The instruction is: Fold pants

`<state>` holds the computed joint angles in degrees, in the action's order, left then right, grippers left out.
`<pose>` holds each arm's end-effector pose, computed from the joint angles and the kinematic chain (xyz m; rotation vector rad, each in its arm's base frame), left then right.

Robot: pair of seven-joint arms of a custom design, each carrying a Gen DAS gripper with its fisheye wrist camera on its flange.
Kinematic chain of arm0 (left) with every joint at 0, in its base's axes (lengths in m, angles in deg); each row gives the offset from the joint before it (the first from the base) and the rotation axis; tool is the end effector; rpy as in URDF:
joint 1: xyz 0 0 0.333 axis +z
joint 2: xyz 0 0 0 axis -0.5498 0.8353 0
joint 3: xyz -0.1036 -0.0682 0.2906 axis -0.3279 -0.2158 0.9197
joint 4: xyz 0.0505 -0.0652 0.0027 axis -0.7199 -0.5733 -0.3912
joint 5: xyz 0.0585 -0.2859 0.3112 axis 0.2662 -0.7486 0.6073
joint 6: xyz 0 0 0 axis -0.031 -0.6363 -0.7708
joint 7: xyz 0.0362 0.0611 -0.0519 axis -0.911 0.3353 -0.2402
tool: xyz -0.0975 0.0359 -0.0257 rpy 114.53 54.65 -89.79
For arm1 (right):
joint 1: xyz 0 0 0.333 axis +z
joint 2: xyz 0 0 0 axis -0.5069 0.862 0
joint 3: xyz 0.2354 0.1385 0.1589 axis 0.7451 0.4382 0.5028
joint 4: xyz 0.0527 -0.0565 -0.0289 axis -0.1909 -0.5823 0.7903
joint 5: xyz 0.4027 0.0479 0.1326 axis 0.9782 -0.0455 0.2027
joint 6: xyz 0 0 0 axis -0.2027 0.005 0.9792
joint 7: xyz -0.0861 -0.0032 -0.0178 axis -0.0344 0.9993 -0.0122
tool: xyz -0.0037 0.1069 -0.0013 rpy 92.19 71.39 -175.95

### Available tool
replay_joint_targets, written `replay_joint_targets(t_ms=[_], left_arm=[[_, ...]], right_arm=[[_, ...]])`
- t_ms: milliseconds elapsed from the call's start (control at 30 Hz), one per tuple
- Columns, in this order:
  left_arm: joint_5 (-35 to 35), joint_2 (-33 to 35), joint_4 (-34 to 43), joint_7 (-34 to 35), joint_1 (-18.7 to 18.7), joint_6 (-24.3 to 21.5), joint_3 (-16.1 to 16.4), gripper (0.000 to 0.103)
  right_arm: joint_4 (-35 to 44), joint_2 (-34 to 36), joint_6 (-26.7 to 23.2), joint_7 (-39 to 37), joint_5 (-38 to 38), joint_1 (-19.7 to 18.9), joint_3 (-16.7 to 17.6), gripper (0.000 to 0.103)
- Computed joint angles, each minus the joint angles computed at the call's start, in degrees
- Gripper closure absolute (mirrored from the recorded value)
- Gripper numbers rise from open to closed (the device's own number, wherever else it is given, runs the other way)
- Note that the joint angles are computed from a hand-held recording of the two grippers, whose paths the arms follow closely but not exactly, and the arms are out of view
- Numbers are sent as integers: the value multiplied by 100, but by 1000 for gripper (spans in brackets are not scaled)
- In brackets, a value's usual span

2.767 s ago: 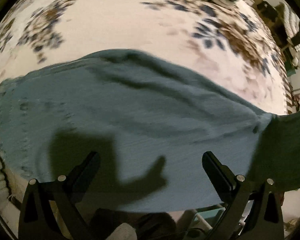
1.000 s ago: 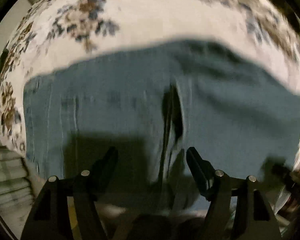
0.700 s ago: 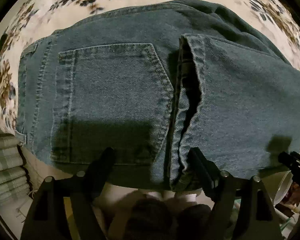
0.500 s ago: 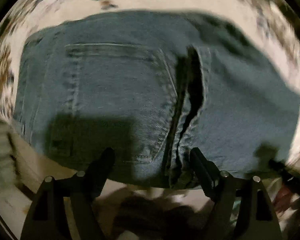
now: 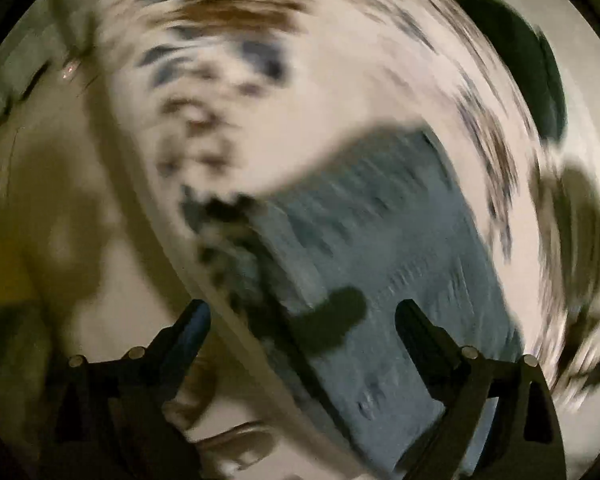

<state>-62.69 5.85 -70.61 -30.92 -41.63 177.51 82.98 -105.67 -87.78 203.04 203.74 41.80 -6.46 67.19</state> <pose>0.5235 -0.1083 0.5745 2.6113 -1.4427 0.7057 0.3934 0.1905 0.4592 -1.4928 2.6695 0.1162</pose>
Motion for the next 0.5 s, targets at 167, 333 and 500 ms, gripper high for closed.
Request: replay_joint_targets(t_ms=[167, 333, 500], left_arm=[[-818, -42, -495, 273, -99, 795, 213, 54], [-581, -452, -816, 525, -196, 1289, 172, 76], [-654, -424, -693, 880, -505, 1676, 300, 76]], right_arm=[[318, 341, -183, -122, -22, 61, 67, 46], [255, 322, -298, 171, -121, -39, 129, 46], [725, 672, -473, 328, -183, -27, 202, 46]])
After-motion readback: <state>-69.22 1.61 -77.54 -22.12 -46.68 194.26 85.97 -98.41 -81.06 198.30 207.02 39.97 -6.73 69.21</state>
